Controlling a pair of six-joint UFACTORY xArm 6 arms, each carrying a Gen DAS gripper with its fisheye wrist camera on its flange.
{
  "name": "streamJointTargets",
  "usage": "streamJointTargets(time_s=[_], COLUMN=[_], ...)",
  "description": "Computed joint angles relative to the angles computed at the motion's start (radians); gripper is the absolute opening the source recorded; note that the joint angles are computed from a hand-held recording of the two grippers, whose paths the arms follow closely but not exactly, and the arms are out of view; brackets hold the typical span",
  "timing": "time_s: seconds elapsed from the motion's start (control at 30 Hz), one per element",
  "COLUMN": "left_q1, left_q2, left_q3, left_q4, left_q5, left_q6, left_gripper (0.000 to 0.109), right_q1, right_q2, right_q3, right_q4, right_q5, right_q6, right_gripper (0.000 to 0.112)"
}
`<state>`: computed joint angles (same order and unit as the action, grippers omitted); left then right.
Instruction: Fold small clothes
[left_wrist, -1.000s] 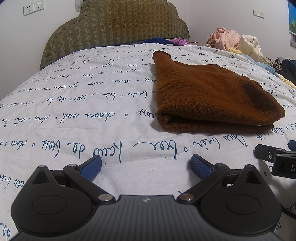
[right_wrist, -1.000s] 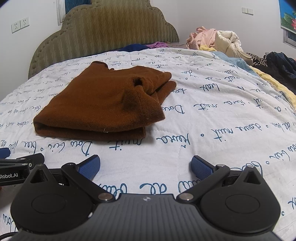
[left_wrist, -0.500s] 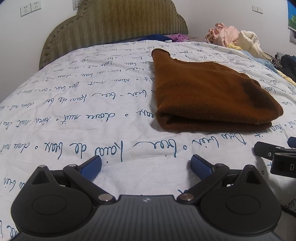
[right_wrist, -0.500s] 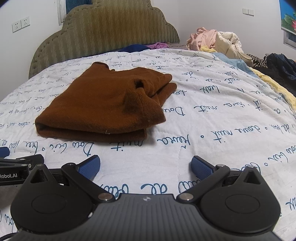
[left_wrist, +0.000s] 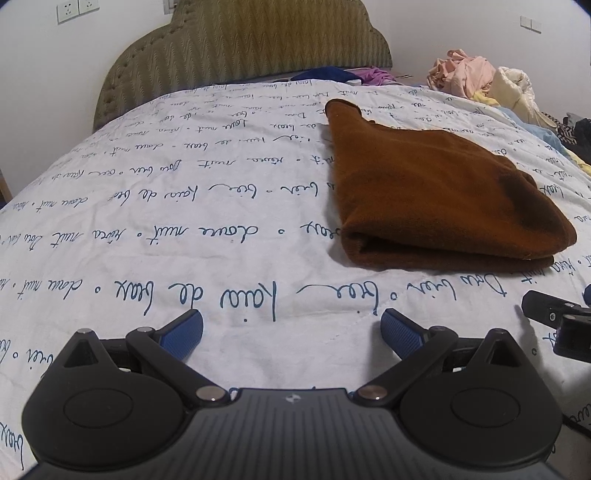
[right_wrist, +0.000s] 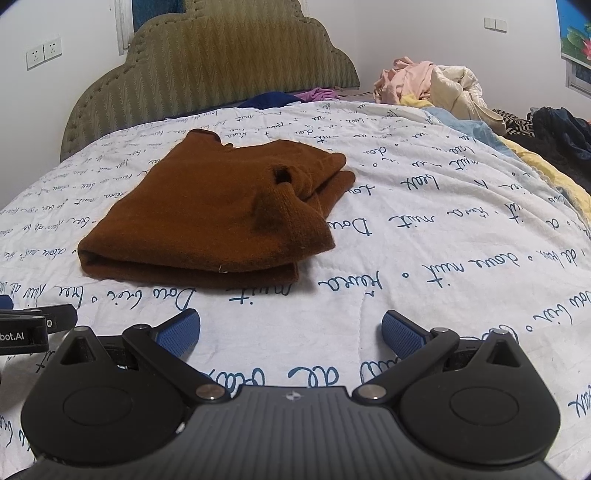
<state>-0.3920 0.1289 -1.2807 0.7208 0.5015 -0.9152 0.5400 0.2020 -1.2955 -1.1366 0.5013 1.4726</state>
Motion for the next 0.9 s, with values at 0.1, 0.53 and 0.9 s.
streamJointTargets(time_s=[0.1, 0.53, 0.9], left_q1=[0.001, -0.003, -0.003], left_q2=[-0.001, 0.004, 0.005], left_q3=[0.002, -0.004, -0.004], left_q4=[-0.007, -0.005, -0.001], left_q5=[0.001, 0.012, 0.015], left_q6=[0.0, 0.003, 0.004], left_gripper=[0.103, 0.103, 0.103], right_q1=[0.0, 0.007, 0.025], right_q2=[-0.001, 0.001, 0.0], right_q3=[0.001, -0.017, -0.028], right_q4=[-0.001, -0.004, -0.006], right_q5=[0.0, 0.011, 0.023], right_q6=[0.002, -0.016, -0.045], right_gripper=[0.103, 0.103, 0.103])
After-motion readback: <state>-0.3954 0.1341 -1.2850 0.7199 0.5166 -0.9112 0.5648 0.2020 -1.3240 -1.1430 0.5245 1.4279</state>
